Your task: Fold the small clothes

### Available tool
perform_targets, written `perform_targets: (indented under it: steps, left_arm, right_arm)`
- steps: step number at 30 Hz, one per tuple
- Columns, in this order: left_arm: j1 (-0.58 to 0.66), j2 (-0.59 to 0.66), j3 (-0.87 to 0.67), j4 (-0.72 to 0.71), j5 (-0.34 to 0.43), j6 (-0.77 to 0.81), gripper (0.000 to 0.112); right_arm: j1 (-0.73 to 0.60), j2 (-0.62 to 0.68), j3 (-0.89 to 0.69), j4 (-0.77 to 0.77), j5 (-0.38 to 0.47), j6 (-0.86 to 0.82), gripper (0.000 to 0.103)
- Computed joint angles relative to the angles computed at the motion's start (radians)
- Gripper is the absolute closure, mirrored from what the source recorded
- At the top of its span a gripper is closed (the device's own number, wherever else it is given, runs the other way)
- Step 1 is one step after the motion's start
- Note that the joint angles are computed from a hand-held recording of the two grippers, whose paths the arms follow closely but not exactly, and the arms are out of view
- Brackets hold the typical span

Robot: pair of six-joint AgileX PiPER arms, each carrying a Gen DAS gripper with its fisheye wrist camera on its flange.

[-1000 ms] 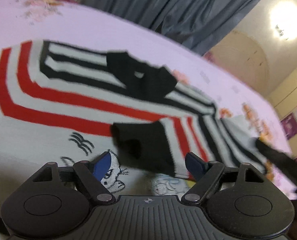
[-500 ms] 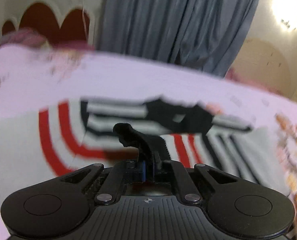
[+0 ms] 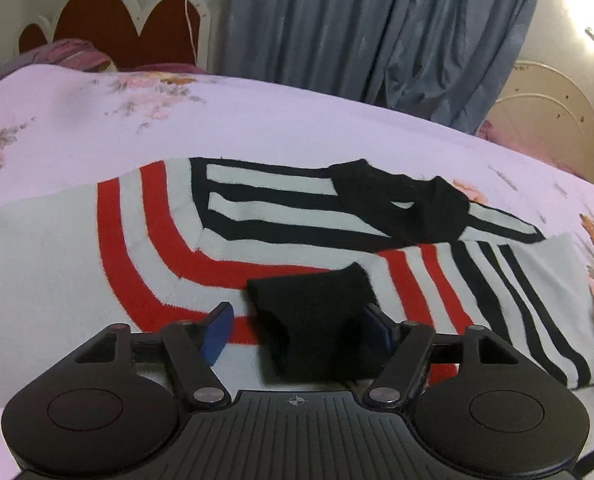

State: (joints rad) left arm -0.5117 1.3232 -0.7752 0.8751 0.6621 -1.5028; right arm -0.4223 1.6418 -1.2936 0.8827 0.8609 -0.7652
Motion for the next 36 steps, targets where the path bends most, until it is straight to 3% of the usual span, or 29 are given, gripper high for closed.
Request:
perform_targets:
  steps: [3,5,7,8,9,11,12,13,15,17,19,20,21,25,26,28,30,32,36]
  left_arm:
    - [0.039,0.034,-0.017,-0.020,-0.031,0.011,0.051]
    - [0.046,0.053,-0.031,-0.022,-0.037,0.028,0.070]
    - [0.040,0.063,-0.036,-0.001,-0.036,0.022,0.104]
    - [0.031,0.057,-0.027,0.030,-0.044,-0.010,0.104]
    - [-0.003,0.050,-0.019,0.097,-0.012,-0.081,0.104]
    - [-0.087,0.041,-0.002,0.215,0.084,-0.196,0.104]
    - [-0.106,0.062,-0.005,0.215,0.126,-0.194,0.104]
    - [-0.099,0.082,-0.005,0.191,0.127,-0.183,0.104]
    - [-0.089,0.081,0.017,0.216,0.101,-0.207,0.104]
    - [-0.087,0.091,-0.012,0.181,0.117,-0.141,0.104]
    - [-0.075,0.089,-0.017,0.168,0.105,-0.127,0.104]
    - [-0.069,0.085,-0.018,0.163,0.099,-0.121,0.104]
    - [-0.063,0.083,-0.023,0.152,0.094,-0.112,0.104]
    - [-0.064,0.081,-0.021,0.145,0.092,-0.126,0.104]
    - [-0.074,0.082,-0.015,0.154,0.099,-0.142,0.104]
    - [-0.081,0.072,-0.004,0.176,0.080,-0.168,0.104]
    - [-0.120,0.039,0.024,0.263,0.096,-0.263,0.104]
    - [-0.143,0.087,-0.009,0.240,0.157,-0.215,0.104]
    - [-0.116,0.098,0.002,0.225,0.117,-0.211,0.104]
  right_arm:
    - [0.043,0.108,-0.103,-0.012,0.004,0.041,0.059]
    - [0.071,0.189,-0.187,-0.045,0.046,0.087,0.059]
    - [0.102,0.237,-0.232,-0.103,0.054,0.139,0.058]
    - [0.108,0.243,-0.227,-0.098,0.047,0.126,0.063]
    - [0.110,0.234,-0.208,-0.082,0.028,0.087,0.094]
    - [0.109,0.166,-0.131,-0.043,-0.067,-0.005,0.095]
    - [0.106,0.132,-0.097,-0.037,-0.117,-0.030,0.102]
    - [0.107,0.135,-0.102,-0.071,-0.127,-0.014,0.102]
    - [0.106,0.207,-0.164,-0.153,-0.060,0.065,0.103]
    - [0.098,0.196,-0.153,-0.142,-0.060,0.043,0.103]
    - [0.089,0.158,-0.116,-0.094,-0.086,0.009,0.085]
    - [0.083,0.148,-0.107,-0.057,-0.083,-0.016,0.062]
    - [0.076,0.139,-0.094,-0.008,-0.069,-0.054,0.049]
    - [0.111,0.178,-0.153,-0.021,-0.039,-0.032,0.055]
    - [0.126,0.198,-0.180,-0.049,-0.032,-0.001,0.060]
    - [0.131,0.239,-0.223,-0.062,0.013,-0.002,0.095]
    - [0.140,0.210,-0.197,-0.069,-0.024,-0.039,0.095]
    - [0.132,0.198,-0.191,-0.077,-0.036,-0.046,0.095]
    - [0.172,0.227,-0.229,-0.196,-0.044,0.020,0.093]
